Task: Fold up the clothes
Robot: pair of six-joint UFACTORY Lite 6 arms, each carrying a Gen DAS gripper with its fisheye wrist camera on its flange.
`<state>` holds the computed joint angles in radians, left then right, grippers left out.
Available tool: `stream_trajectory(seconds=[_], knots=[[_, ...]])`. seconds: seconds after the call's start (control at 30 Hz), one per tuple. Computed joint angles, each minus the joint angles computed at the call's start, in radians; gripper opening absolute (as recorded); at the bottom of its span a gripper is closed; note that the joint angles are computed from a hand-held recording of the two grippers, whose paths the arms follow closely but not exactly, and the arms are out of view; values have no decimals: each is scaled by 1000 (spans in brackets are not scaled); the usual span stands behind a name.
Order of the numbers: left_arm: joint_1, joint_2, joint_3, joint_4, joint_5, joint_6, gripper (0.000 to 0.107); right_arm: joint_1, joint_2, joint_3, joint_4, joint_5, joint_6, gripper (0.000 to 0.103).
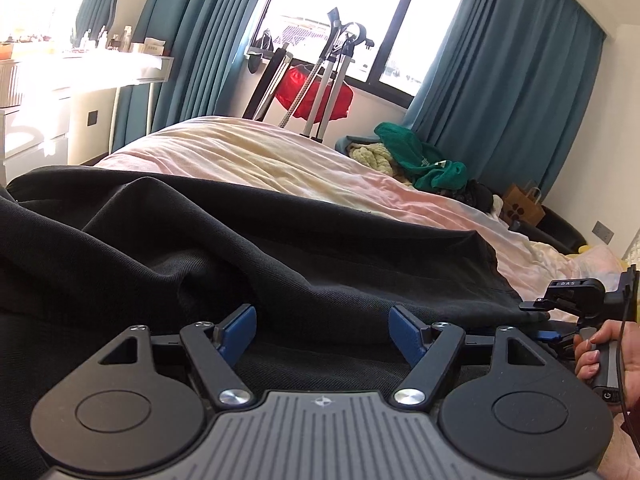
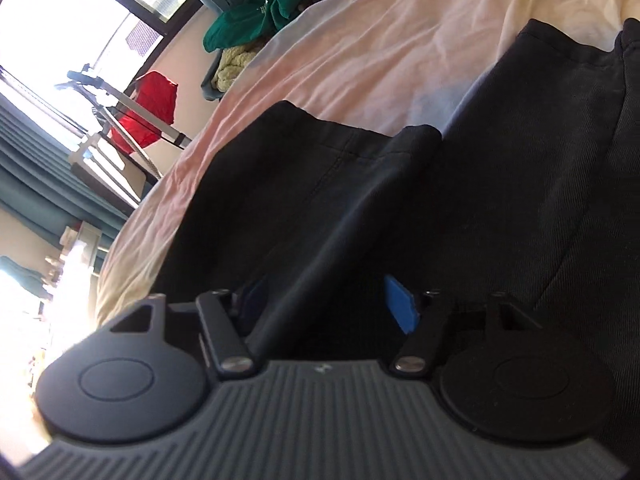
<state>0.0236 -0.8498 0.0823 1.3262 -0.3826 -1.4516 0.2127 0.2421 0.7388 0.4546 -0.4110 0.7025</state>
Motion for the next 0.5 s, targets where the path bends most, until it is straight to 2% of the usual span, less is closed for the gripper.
stream_trajectory(seconds=[0.07,0.17,0.23,0.27,0.33,0.43,0.5], knots=[[-48,1,-10,-59,33,41,75,-46,64,-4,-134,-100,155,35],[-103,38,-13,-236,63,214,75,-79,142,25,-108,-225,138,33],[-118,58,-13,-285,65,263,75,-104,204,72,-115,-240,151,33],[-118,64,-14,-291,58,269,75,-115,234,91,-120,-256,160,26],[-107,47,-17,-242,36,222,75,-116,249,125,-95,-269,69,7],[-81,-20,-22,-109,-9,93,75,-114,263,180,-57,-282,-91,6],[-81,-75,-32,-66,-29,55,76,-131,248,232,-55,-246,-131,6]])
